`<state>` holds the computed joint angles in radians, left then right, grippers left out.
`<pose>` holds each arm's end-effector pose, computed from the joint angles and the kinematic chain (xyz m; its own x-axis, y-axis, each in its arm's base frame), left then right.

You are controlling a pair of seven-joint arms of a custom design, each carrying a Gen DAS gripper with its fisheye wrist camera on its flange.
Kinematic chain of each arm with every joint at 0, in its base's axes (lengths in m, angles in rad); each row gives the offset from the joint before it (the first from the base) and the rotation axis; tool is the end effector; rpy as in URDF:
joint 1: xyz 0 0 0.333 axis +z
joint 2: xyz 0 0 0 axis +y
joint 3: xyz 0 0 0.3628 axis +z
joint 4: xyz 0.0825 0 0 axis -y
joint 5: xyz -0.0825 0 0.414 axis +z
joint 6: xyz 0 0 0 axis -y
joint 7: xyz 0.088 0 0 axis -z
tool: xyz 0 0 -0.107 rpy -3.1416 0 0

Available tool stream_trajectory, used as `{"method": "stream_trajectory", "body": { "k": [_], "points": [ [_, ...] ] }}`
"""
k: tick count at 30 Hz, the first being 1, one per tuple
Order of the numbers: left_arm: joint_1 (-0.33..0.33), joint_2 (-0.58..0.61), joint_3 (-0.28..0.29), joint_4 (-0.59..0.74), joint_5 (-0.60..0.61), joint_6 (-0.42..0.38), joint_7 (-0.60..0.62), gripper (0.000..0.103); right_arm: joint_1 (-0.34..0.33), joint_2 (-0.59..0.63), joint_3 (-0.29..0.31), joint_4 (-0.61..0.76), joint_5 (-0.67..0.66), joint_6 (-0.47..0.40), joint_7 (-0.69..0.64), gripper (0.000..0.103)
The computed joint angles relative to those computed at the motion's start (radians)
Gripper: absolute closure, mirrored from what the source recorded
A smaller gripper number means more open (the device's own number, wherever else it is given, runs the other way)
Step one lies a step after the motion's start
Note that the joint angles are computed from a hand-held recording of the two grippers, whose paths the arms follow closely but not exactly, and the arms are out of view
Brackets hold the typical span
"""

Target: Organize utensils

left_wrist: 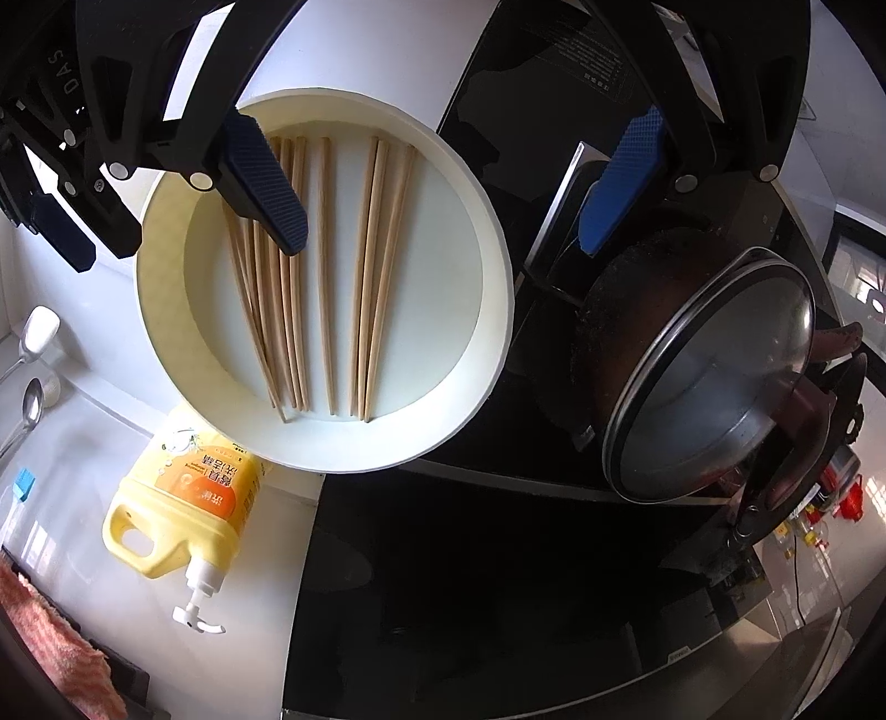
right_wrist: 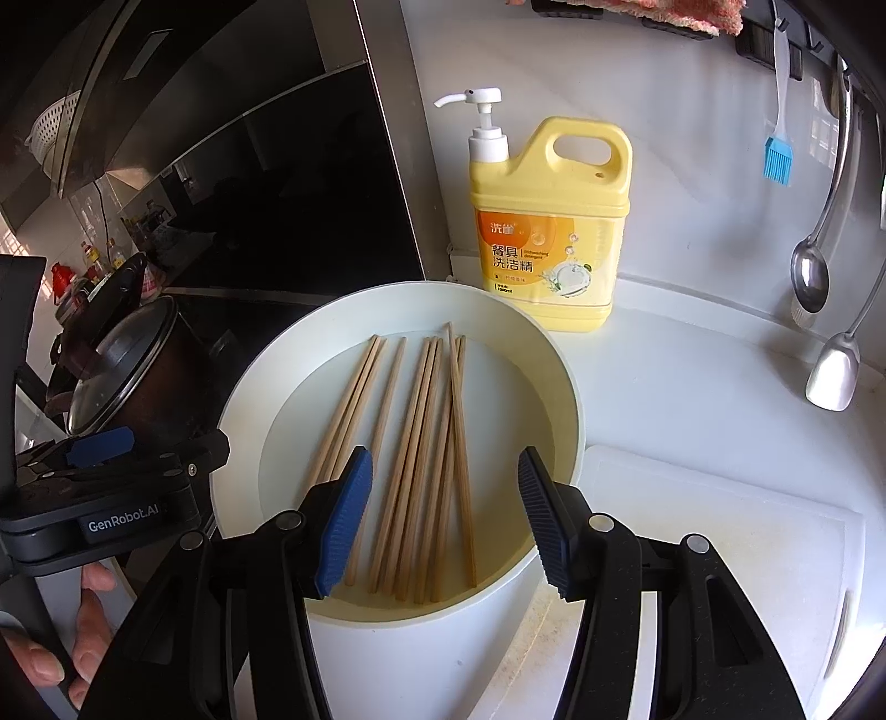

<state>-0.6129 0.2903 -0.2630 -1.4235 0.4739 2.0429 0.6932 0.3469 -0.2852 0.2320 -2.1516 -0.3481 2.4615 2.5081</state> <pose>0.5025 -0.5184 0.6170 -0.1150 -0.9932 -0.0174 -0.8672 0.1089 -0.4859 0.4378 0.3030 0.6189 -0.0823 -0.9823 -0.1681 -0.7805 0.1684 -0.6020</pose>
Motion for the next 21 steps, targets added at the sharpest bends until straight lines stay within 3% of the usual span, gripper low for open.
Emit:
{"method": "stream_trajectory", "body": {
  "k": [21],
  "points": [
    [-0.005,-0.016,-0.005,-0.009,0.023,-0.004,-0.020,0.006,0.004,0.001,0.007,0.007,-0.014,-0.014,0.011,0.050]
  ]
}}
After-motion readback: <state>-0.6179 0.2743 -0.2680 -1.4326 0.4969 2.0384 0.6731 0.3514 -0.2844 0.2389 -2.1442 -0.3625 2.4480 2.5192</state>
